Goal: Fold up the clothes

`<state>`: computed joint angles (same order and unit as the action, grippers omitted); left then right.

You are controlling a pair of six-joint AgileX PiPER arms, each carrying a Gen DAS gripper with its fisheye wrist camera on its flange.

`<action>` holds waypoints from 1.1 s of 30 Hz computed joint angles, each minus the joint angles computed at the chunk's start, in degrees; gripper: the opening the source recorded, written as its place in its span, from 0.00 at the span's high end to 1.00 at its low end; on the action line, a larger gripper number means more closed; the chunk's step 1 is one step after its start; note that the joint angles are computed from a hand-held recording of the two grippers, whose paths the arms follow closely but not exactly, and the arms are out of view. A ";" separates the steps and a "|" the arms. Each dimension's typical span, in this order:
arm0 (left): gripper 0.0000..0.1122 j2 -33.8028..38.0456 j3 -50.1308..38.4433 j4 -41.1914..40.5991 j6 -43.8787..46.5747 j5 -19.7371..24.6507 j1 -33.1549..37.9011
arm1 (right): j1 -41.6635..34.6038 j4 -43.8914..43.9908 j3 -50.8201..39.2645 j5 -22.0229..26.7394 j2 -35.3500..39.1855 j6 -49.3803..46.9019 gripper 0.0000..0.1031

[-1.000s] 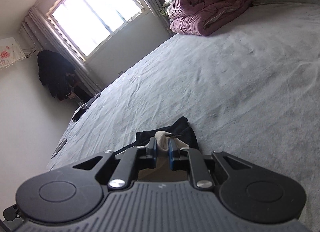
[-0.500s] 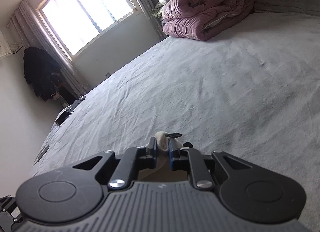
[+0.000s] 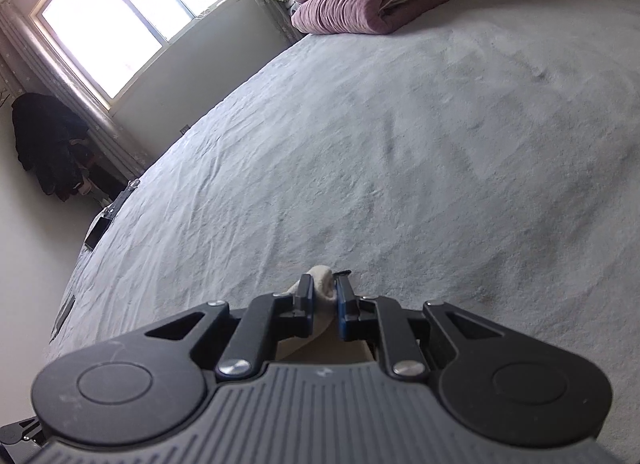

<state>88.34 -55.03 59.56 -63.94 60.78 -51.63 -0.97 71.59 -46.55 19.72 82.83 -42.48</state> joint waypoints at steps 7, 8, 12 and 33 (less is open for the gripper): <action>0.51 -2.59 3.67 3.67 -7.93 -6.14 3.45 | -3.42 7.25 0.77 4.19 0.70 -7.57 0.77; 0.51 -3.84 4.71 4.12 -9.51 -7.81 4.17 | -3.69 7.16 0.91 4.39 0.51 -8.59 0.74; 0.51 -7.08 7.67 5.12 -15.32 -10.71 6.63 | -7.46 14.89 1.80 7.17 -0.34 -19.03 0.63; 0.90 -12.94 15.40 7.79 -32.70 -32.84 18.28 | -9.44 1.53 -5.57 21.12 5.59 -27.68 0.89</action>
